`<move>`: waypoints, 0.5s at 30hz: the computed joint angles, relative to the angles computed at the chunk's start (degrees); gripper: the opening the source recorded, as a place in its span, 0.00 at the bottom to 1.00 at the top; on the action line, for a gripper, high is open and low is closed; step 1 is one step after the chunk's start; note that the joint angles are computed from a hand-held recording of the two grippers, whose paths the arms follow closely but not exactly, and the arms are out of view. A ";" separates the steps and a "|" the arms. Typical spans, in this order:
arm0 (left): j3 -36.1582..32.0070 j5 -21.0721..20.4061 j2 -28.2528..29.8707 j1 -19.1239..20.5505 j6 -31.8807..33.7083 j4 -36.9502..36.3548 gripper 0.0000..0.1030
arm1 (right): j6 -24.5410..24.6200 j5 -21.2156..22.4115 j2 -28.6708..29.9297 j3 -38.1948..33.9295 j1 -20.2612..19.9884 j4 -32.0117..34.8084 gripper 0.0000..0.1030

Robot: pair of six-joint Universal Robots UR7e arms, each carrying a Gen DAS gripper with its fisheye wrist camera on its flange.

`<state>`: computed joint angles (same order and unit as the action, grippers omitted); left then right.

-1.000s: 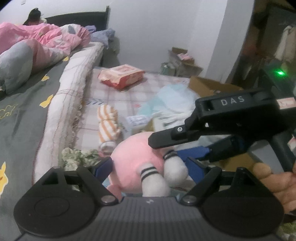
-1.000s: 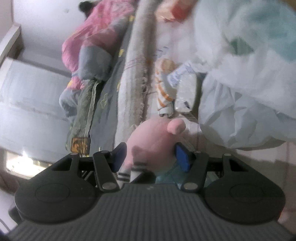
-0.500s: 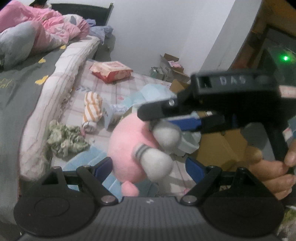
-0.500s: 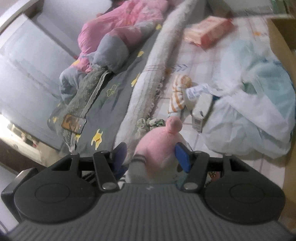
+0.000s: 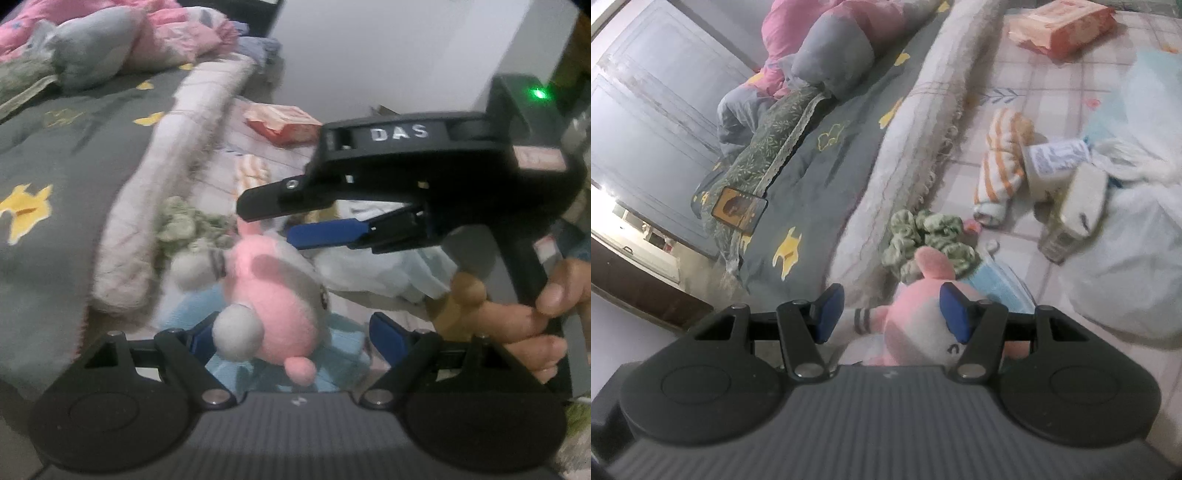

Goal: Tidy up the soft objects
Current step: 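Close the right tool on the pink plush toy and lift it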

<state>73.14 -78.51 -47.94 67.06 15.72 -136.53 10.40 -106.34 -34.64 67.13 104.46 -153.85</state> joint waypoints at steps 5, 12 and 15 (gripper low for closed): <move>-1.31 1.66 0.07 0.33 -2.59 -0.42 0.83 | 1.95 5.27 0.27 -0.36 -1.41 -0.65 0.56; -2.77 2.55 0.26 0.08 -0.51 -3.51 0.83 | 6.76 14.46 0.01 -0.32 -4.07 0.23 0.56; -4.75 0.94 1.92 0.08 2.86 -2.01 0.84 | 8.21 16.70 0.28 -0.46 -4.63 0.08 0.57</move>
<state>68.39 -77.58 -46.02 67.13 18.58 -138.54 18.62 -89.63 -34.36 66.66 99.83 -153.76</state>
